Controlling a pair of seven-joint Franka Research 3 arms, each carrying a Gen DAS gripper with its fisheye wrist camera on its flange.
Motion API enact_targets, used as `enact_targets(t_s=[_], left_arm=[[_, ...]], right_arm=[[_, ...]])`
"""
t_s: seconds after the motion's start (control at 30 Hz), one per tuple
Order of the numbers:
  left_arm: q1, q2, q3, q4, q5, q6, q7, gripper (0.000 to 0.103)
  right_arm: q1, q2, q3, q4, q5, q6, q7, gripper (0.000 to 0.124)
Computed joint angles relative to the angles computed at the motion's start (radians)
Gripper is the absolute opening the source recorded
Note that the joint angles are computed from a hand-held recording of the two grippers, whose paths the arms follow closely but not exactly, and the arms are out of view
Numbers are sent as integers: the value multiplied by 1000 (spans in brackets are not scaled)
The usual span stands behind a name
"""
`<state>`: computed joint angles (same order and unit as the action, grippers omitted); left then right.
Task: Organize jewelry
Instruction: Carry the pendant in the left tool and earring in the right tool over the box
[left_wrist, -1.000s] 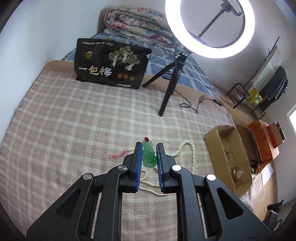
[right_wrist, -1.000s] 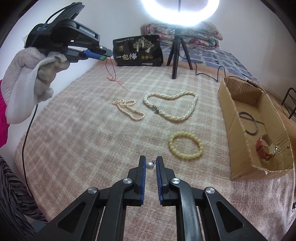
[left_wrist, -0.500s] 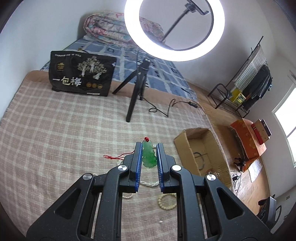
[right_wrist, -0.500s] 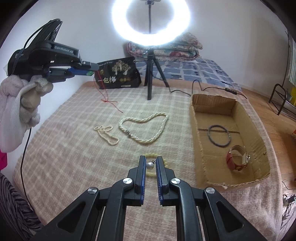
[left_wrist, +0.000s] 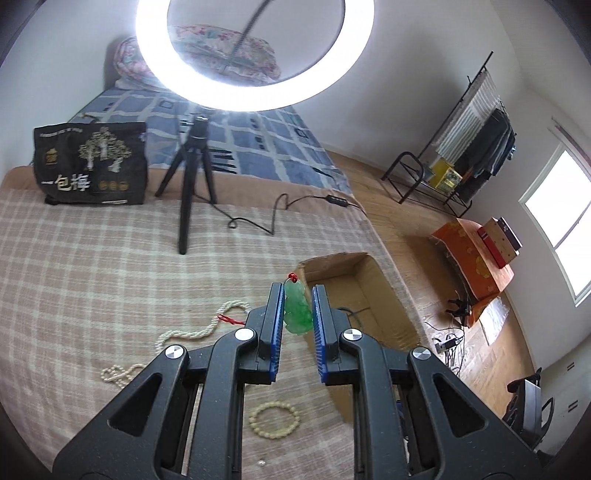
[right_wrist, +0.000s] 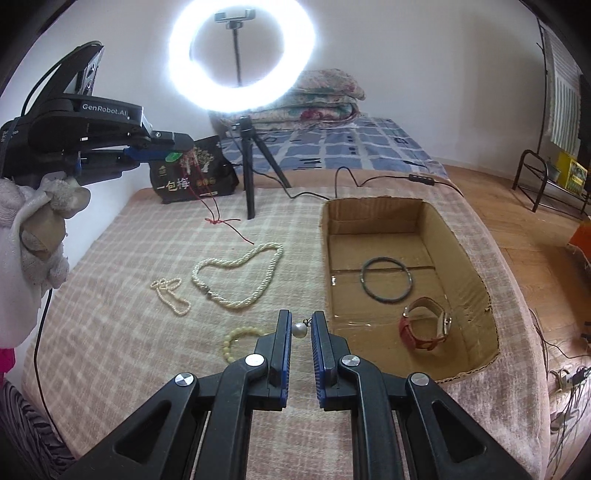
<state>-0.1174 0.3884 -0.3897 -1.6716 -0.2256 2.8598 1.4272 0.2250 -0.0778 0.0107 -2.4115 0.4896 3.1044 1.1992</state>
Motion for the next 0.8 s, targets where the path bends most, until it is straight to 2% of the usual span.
enact_targets(t_s=[0.47, 0.8], left_arm=[[-138, 234, 30, 358, 131, -140, -66, 14], [-245, 429, 82, 669, 209, -302, -115, 14]], right_arm=[[-58, 48, -14, 32, -30, -25, 58, 9], [-72, 71, -9, 43, -29, -44, 62, 9]])
